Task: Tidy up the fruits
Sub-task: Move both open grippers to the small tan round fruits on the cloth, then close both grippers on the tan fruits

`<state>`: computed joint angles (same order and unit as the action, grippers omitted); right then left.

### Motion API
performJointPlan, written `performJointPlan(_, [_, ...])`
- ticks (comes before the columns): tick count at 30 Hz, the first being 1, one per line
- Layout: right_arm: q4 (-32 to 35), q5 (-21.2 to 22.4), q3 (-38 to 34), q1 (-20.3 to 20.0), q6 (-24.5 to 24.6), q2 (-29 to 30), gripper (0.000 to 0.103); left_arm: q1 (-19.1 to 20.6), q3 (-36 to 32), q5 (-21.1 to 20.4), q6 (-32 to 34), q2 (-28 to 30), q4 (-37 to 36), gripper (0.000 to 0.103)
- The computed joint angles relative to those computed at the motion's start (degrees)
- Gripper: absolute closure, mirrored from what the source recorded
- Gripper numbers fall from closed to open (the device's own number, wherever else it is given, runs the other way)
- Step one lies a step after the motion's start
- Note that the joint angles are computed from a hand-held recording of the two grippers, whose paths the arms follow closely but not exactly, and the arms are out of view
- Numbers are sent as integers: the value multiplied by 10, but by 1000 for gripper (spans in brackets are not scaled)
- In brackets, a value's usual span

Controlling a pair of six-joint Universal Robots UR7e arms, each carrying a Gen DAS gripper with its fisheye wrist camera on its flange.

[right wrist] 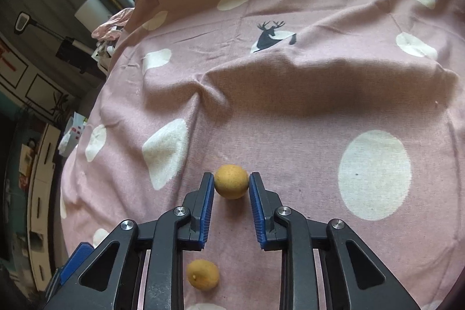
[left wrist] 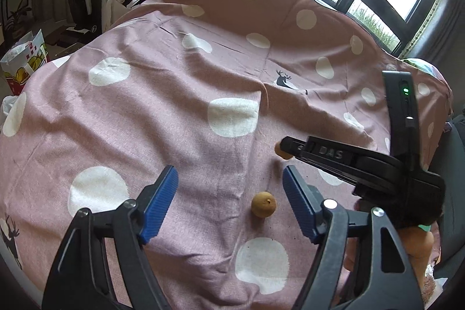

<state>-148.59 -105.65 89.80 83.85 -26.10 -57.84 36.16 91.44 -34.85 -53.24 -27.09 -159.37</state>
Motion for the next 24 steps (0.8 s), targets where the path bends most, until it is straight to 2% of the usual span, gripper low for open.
performJointPlan(2, [1, 5, 11, -6, -6, -21, 77, -1, -8, -2, 12, 7, -1, 33])
performJointPlan(6, [5, 5, 49, -25, -20, -84, 77, 3, -34, -35, 46, 24, 8, 39])
performJointPlan(10, [-24, -44, 96, -37, -58, -139, 77, 12, -61, -79, 78, 38, 27, 46])
performJointPlan(13, [-27, -22, 117, -56, -77, -166, 77, 20, -69, -100, 76, 43, 34, 51])
performJointPlan(14, [-21, -22, 117, -60, -77, -168, 77, 23, -71, -109, 73, 43, 33, 55])
performJointPlan(16, [-31, -29, 119, -64, -74, -162, 77, 27, -69, -118, 68, 42, 32, 57])
performJointPlan(18, [-58, -52, 122, -60, -87, -152, 82, 27, -70, -110, 62, 43, 39, 62])
performJointPlan(22, [-100, -73, 127, -56, -103, -144, 82, 29, -73, -108, 71, 45, 32, 62])
performJointPlan(24, [-92, -82, 124, -59, -95, -145, 82, 30, -75, -109, 72, 46, 32, 62])
